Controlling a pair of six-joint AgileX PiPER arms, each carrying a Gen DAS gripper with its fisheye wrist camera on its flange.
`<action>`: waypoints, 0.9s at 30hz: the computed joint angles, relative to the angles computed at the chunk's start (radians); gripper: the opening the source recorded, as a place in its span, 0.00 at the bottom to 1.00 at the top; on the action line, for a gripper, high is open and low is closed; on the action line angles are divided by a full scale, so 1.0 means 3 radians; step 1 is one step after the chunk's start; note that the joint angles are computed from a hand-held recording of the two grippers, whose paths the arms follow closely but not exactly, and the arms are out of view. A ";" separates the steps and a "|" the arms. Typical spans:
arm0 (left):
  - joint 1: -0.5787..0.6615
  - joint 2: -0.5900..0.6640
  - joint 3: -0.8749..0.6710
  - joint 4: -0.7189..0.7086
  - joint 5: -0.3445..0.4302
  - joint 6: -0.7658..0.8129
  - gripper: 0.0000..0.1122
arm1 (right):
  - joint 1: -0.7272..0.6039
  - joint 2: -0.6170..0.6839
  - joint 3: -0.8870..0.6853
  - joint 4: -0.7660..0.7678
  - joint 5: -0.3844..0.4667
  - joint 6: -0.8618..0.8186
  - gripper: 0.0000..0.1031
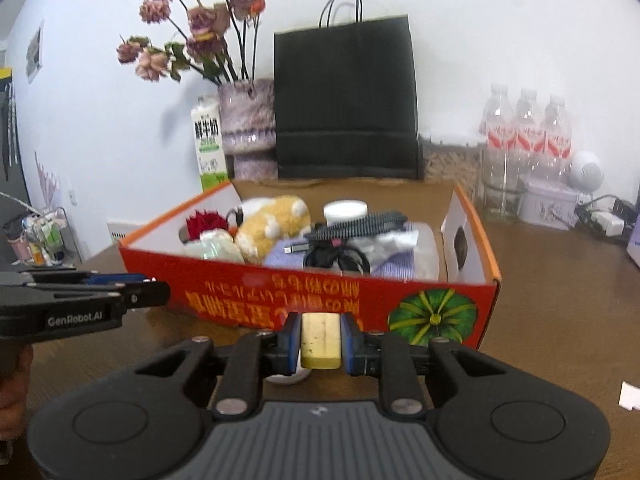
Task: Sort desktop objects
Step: 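Carry the white case and yellow block into the box and release both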
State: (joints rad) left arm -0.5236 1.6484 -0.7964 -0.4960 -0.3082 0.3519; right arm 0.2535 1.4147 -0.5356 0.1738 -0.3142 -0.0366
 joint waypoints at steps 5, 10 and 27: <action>-0.0019 -0.0134 0.0010 0.0060 -0.0111 -0.0083 0.25 | 0.0045 -0.0148 -0.0026 0.0314 -0.0059 -0.0318 0.19; 0.0005 -0.0081 -0.0221 -0.0043 -0.0043 0.0028 0.25 | -0.0055 -0.0178 -0.0185 0.0469 0.0007 -0.0460 0.19; -0.0098 0.0680 -0.1221 -0.1427 -0.0205 0.1381 0.25 | -0.0486 0.0529 -0.0881 0.0433 0.0038 -0.0416 0.19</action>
